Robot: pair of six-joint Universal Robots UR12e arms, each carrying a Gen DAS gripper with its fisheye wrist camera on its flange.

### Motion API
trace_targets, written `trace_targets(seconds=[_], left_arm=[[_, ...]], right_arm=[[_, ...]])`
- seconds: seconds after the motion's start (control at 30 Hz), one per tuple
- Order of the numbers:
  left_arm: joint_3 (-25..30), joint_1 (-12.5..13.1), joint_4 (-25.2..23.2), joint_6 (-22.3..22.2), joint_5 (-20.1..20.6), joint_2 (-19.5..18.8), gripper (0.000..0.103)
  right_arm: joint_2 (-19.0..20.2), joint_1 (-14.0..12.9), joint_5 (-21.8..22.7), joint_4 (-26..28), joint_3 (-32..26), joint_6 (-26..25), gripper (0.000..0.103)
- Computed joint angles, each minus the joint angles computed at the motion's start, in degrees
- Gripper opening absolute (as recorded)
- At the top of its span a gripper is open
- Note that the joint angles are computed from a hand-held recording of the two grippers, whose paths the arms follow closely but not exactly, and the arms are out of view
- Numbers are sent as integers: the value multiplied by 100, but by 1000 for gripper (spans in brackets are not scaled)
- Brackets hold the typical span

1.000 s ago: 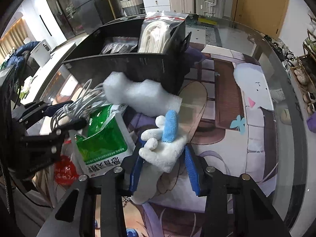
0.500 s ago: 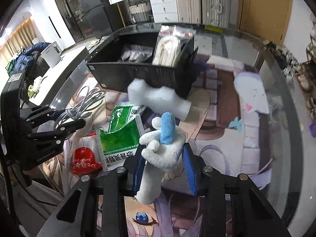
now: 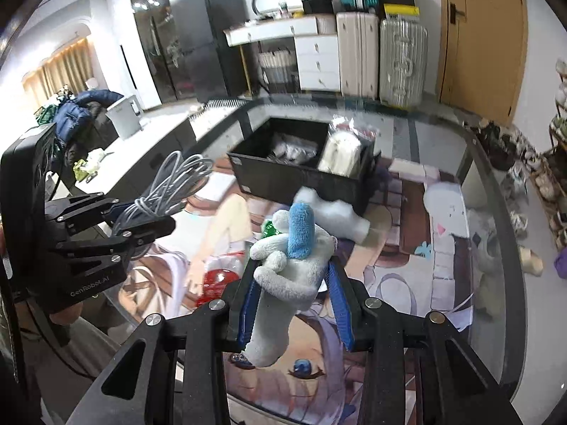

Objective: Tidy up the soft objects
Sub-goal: 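Lift the cable coil and plush toy and carry both over the black bin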

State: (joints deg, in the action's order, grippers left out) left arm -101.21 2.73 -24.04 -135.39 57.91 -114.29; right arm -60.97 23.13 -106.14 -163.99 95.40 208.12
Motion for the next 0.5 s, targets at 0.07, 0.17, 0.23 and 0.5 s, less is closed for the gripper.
trace_targets(seconds=[0.07,0.17,0.23,0.5], left_arm=[[-120,38,276,-116,-129,67,30],[-333,86,972,-317,-401,158,30],[-378,135,1192,-482,-613,184,30],[-327,233,1959,-1088,-945,74,30]], right_arm=[[-9,67,-143,-196,26,-103,37],[-1,149,-392,-468,30,-243,37],[-3,193,-556,-621,33,-318,37],[-34,271,-1098,-1108,54,-419,37]])
